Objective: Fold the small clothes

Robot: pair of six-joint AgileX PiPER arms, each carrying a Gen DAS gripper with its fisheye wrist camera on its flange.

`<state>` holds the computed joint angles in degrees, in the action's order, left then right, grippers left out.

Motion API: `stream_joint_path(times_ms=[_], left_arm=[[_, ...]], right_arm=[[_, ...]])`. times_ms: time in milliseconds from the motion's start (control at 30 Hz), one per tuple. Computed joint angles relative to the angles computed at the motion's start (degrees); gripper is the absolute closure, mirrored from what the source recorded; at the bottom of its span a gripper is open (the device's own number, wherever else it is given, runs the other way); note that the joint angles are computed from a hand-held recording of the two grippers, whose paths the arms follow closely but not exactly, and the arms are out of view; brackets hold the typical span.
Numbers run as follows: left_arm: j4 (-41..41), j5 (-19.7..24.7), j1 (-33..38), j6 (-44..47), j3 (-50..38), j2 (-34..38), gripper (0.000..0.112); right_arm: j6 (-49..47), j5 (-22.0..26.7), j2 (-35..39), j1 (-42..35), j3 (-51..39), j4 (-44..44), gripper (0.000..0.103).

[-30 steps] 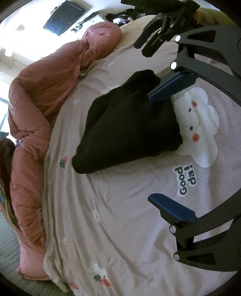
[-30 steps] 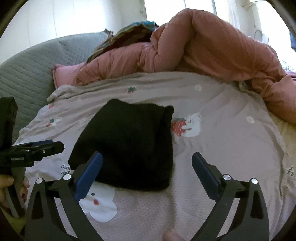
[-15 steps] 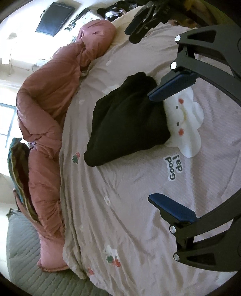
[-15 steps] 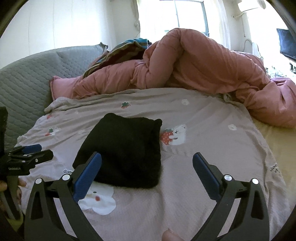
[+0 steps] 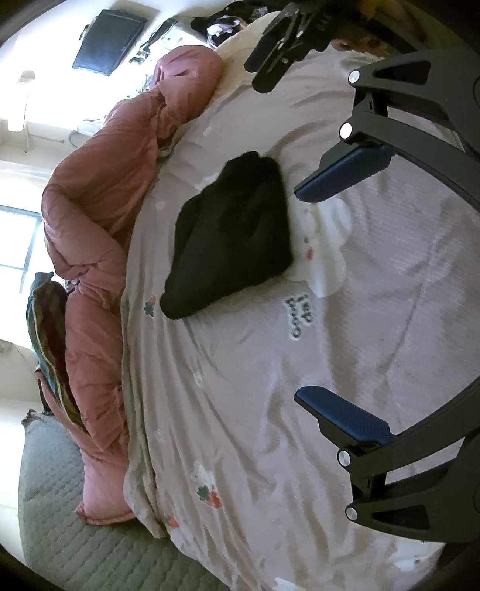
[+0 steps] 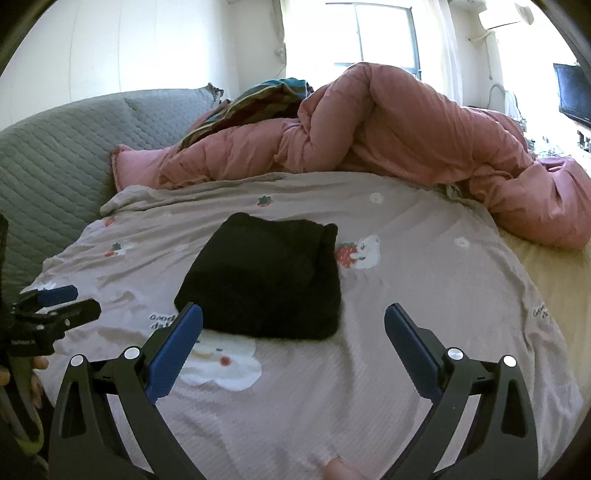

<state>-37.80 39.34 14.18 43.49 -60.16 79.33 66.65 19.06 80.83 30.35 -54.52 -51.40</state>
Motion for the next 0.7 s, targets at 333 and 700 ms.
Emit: stream_joint_path(times_ms=[333,700], left_arm=[[-2.6,-2.0,1.8,5.0,9.4,-3.8,0.019],[0.8,-3.3,0.6,1.9,10.7,-3.4,0.019]], right_arm=[[14.1,5.2,1.1,5.4,4.8,-8.3,0.005],[13.5,6.0,2.7,7.8,5.7,-6.5,0.005]])
